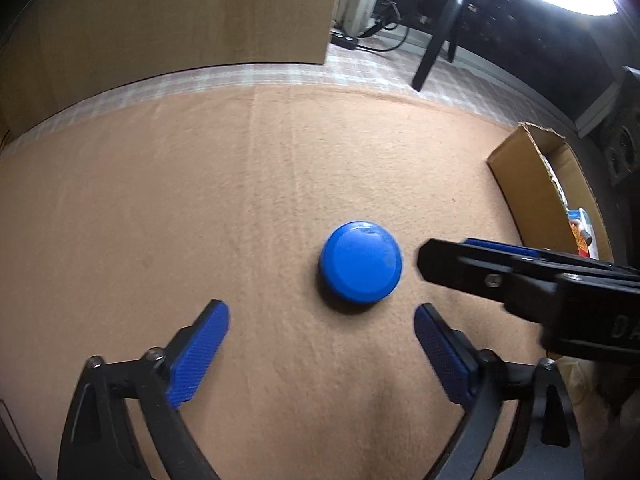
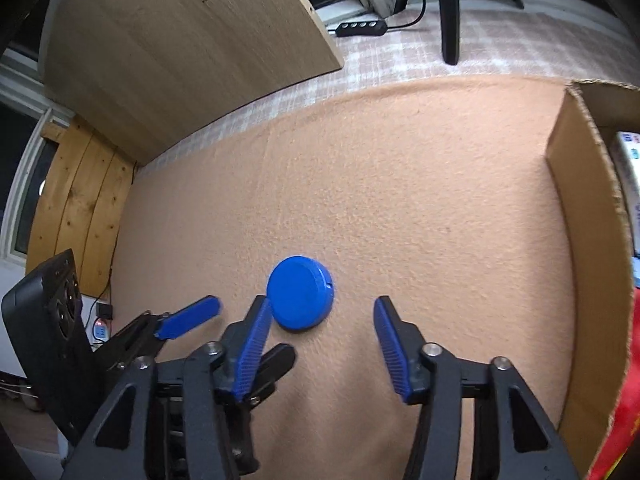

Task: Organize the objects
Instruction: 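Move the right tool to the blue round puck and close on it, then lift the blue puck, carry it into the box and open the right tool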

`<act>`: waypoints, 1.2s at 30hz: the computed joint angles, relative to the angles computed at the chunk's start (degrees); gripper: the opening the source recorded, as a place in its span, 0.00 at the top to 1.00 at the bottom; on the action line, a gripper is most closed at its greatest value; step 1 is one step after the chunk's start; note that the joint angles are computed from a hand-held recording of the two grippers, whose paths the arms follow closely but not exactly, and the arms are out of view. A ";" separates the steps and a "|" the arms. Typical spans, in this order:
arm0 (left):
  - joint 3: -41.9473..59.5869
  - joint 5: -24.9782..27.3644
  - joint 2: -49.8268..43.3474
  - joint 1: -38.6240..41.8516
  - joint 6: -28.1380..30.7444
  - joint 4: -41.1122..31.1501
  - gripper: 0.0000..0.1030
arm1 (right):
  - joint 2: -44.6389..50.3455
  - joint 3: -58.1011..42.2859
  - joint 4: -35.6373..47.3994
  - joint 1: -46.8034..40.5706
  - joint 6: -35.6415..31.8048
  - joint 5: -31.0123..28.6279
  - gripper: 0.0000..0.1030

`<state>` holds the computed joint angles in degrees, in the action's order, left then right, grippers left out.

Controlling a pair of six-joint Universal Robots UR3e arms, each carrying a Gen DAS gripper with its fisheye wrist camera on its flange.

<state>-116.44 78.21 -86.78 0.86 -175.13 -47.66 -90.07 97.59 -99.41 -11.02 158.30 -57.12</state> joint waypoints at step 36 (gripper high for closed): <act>9.95 -3.16 -4.79 -5.27 1.81 -2.46 0.47 | -0.09 -5.31 7.14 -4.40 -5.72 2.86 0.81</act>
